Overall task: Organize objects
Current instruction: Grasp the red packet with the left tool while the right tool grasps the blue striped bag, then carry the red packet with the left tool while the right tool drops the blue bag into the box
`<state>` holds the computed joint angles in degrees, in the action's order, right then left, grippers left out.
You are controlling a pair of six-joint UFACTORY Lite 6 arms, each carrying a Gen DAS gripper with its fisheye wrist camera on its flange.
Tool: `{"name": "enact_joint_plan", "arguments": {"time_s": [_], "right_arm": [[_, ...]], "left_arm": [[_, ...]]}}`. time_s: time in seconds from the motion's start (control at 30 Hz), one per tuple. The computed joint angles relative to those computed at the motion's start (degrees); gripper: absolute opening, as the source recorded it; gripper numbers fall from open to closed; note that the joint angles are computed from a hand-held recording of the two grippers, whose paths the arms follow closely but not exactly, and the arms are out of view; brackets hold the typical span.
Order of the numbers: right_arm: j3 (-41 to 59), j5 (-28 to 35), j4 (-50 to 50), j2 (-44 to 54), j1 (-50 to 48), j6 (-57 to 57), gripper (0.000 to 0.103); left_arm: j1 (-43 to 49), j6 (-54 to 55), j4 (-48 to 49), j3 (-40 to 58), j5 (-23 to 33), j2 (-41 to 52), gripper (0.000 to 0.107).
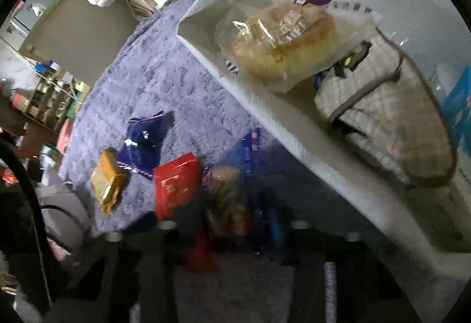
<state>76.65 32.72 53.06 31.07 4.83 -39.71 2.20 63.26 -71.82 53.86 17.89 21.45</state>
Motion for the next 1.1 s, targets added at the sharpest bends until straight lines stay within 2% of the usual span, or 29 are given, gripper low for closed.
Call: {"name": "enact_joint_plan", "arguments": {"time_s": [0.07,0.1,0.13,0.2,0.27,0.3,0.37,0.43,0.5,0.7,0.8,1.0,1.1], "right_arm": [[-1.69,0.7,3.9,-1.86,-0.97,-3.55,0.022],[-2.77,-0.25,4.67,-3.27,-0.69,-4.05,0.021],[-4.15,-1.7,4.97,-5.29,-0.54,-4.62,0.02],[-5.86,-4.38,3.1,-8.4,0.1,-3.52,0.02],[-7.14,-7.14,-1.05,-11.43,1.35,-0.57,0.018],[-7.43,-7.96,-3.03,-12.23,1.86,1.02,0.018],[-7.82,-8.85,-5.94,-13.15,2.64,3.27,0.018],[-7.34,-8.33,-6.56,-12.59,2.77,3.68,0.018],[-6.76,-7.64,-6.56,-11.84,2.85,3.88,0.018],[-7.53,-8.17,-4.47,-12.71,2.85,2.12,0.018],[-8.19,-8.14,-2.71,-13.79,2.58,0.37,0.018],[-9.16,-7.18,0.98,-15.63,1.63,-2.81,0.018],[-9.98,-6.02,3.56,-17.49,0.37,-5.06,0.018]], "left_arm": [[-1.28,-0.08,0.1,0.08,-0.94,0.32,0.051],[-1.9,-0.53,0.47,0.58,-0.99,1.25,0.061],[-2.29,-0.3,0.08,1.05,-0.85,2.22,0.065],[-4.72,4.31,-5.33,0.25,-4.28,2.19,0.069],[-7.15,3.56,-5.05,0.24,-7.29,2.37,0.072],[-8.38,4.68,-6.27,-0.01,-9.25,2.28,0.072],[-9.72,2.36,-4.41,-0.66,-12.7,1.67,0.056],[-8.38,1.71,-3.49,-0.97,-11.43,0.85,0.05],[-6.35,5.28,-8.11,-1.64,-9.02,-0.09,0.049],[-8.7,17.56,-19.94,-4.53,-11.16,-4.72,0.049],[-7.5,21.63,-22.04,-5.44,-9.86,-7.19,0.049],[-6.07,33.59,-33.14,-10.09,-5.76,-13.86,0.049],[-5.28,35.36,-34.02,-10.35,-2.01,-15.67,0.049]]}}
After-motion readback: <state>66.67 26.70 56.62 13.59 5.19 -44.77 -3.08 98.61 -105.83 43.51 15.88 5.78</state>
